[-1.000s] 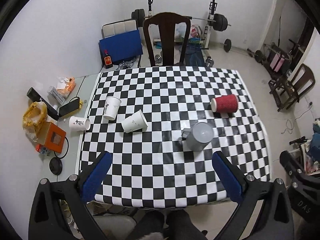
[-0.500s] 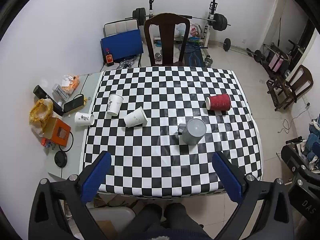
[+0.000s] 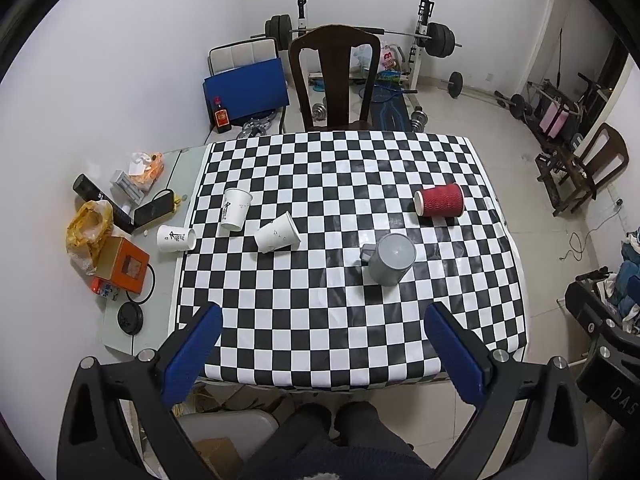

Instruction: Flip cup upside down

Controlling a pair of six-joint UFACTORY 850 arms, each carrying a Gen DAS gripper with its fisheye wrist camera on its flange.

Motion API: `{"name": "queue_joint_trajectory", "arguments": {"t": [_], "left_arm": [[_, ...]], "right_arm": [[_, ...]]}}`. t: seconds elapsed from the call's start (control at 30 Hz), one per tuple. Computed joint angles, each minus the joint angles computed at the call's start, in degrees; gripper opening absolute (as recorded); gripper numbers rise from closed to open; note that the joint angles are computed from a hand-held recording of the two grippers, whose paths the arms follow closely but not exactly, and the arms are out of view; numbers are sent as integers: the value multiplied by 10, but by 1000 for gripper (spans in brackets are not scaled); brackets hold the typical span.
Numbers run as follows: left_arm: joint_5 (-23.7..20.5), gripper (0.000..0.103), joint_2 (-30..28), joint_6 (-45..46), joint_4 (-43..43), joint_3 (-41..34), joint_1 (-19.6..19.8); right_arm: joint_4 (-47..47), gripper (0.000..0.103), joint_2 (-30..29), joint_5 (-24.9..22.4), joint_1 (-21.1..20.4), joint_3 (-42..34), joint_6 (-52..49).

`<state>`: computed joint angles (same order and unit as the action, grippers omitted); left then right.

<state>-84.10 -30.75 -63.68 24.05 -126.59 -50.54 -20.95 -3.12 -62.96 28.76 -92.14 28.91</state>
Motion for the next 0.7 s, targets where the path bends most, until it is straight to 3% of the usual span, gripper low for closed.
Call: {"name": "queue_joint_trajectory", "arguments": {"t": [0.7], "left_arm": [[3,103,11,5,-2,20,0]], "right_arm": [[9,103,2,-11,0,-5,-8]]}}
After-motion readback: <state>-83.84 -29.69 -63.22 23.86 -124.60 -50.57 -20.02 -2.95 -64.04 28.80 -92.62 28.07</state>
